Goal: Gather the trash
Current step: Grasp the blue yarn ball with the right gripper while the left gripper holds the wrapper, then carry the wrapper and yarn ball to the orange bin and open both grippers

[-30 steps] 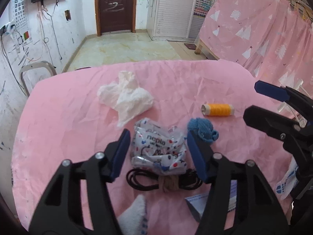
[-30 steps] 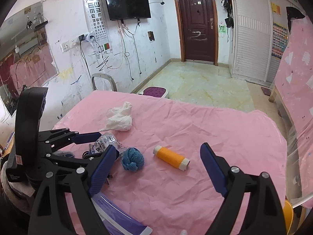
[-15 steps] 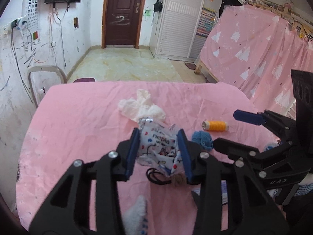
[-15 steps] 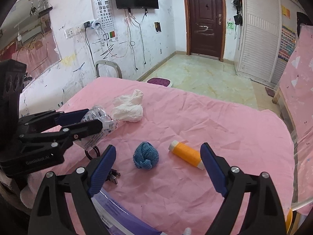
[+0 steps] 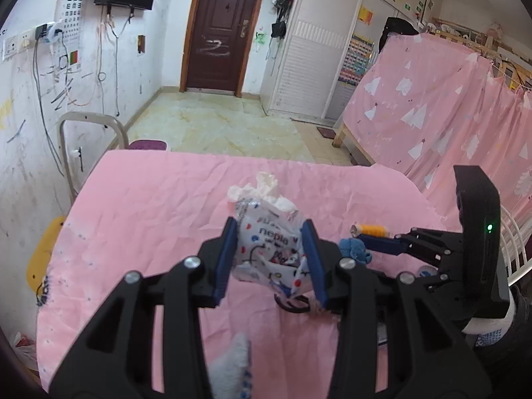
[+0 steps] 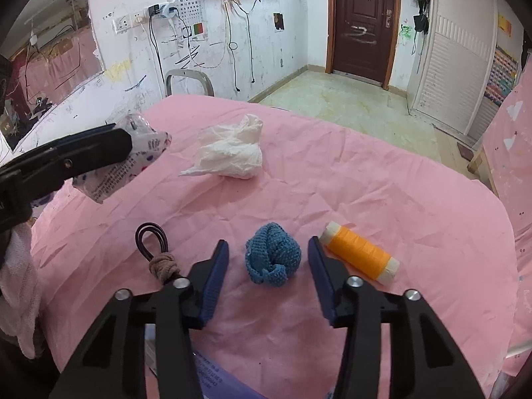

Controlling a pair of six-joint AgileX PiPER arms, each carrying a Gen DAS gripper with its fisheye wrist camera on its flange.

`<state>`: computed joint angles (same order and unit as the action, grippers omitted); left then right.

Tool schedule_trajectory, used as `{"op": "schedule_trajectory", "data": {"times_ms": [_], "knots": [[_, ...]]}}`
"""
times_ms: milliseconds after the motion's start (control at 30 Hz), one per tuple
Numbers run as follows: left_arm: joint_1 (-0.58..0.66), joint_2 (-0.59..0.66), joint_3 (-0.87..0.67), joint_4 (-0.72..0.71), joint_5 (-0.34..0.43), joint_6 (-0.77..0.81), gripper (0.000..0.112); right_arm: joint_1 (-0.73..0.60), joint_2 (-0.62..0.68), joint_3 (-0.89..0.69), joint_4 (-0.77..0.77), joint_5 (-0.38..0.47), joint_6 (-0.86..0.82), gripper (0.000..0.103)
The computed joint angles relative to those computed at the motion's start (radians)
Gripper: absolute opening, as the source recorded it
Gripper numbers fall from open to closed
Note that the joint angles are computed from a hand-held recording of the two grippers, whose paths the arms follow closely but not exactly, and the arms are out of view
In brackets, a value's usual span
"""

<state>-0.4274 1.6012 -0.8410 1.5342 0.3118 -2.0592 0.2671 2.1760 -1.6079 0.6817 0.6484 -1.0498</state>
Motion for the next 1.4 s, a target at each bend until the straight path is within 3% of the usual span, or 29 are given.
{"op": "schedule_trajectory", "data": {"times_ms": [33,567,900,1400], "knots": [[0.000,-0.001,0.001,0.008,0.000,-0.008,0.038,0.000,0.001,0.003,-0.003,-0.007,0.003,0.019],[-0.087,-0.035,0.014,0.008,0.060,-0.009,0.038,-0.113,-0.132,0.176,0.267,-0.043,-0.238,0.019],[-0.188,-0.053,0.007,0.018,0.102,-0.008,0.038,-0.245,-0.226,0.294,0.491,-0.120,-0.395,0.019],[-0.272,0.015,-0.076,-0.031,0.073,0.068,0.038,-0.441,-0.240,0.305,0.570,-0.092,-0.466,0.019]]}}
